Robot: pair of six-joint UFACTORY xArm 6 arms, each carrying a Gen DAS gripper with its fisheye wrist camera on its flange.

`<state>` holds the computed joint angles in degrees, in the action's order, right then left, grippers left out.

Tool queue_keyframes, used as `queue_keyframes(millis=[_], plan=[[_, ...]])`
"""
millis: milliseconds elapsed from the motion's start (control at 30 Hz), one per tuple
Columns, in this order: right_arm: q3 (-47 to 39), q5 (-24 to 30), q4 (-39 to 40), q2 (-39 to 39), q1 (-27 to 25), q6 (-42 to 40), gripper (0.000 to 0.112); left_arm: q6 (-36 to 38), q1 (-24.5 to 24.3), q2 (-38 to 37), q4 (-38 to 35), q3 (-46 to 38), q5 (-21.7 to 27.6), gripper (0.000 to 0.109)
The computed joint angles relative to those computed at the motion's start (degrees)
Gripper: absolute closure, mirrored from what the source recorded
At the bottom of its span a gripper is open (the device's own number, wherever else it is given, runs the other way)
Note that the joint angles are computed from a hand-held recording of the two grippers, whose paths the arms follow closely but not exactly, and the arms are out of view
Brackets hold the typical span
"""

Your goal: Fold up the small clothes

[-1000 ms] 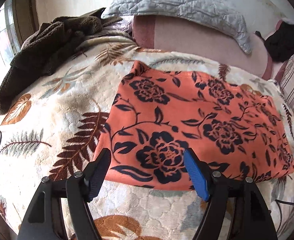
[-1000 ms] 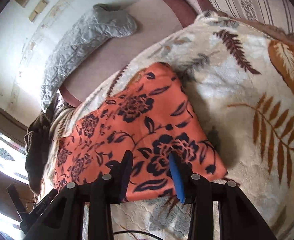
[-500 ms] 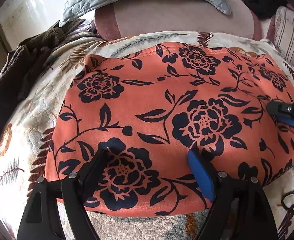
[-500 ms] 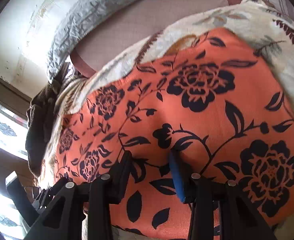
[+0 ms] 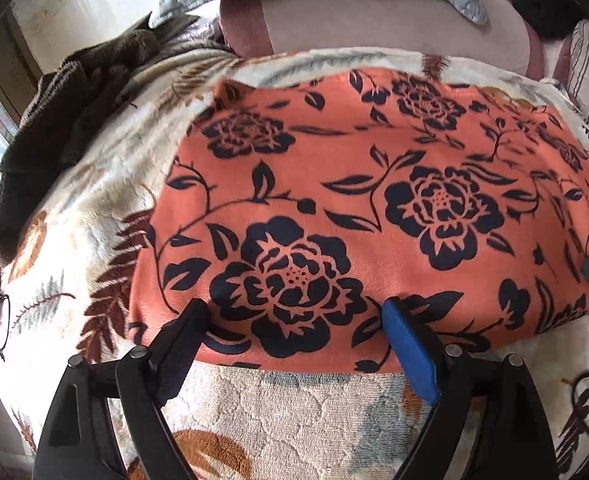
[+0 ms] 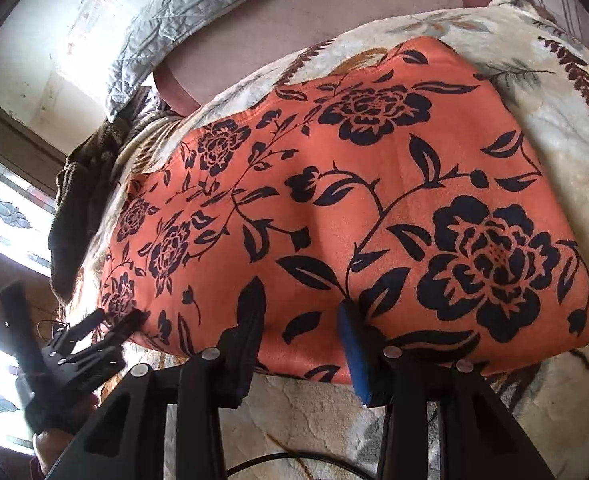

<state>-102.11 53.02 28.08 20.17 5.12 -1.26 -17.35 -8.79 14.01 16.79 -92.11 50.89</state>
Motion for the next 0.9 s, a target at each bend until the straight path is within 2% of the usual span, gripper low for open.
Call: queue_keyframes(millis=[100,200,333,467,700,900], plan=[[6.7,-4.7,3.9,-5.4,-1.1,-0.7,0.068,0.6,0.0,-1.8,-0.4,0.5,-0.4,0.017],[11.6,-9.6,6.6,-9.4,-1.5,-2.5,0.067,-1.3,0.0,-6.3,3.1,5.6,-6.6,0.017],[12.2,-13.4,10.3,-10.1,-1.0,-4.6,0.067,-1.6,0.9,-10.2,1.7,9.2,-11.8,0.017],[7.5,-12.6,11.2,-6.7,0.4,-4.1,0.067,-3.4,1.5,-11.0,5.3,9.3,-14.2,0.017],[-3.6,-9.4,10.6,1.7,4.0,-1.7,0.067,-3.7,3.2,-10.2,4.7,8.7,-14.2,0.017],[-8.4,-8.0,8.8,5.7,5.6,-0.1,0.067,-4.2,3.9,-9.4,5.5,8.2,-14.9,0.017]])
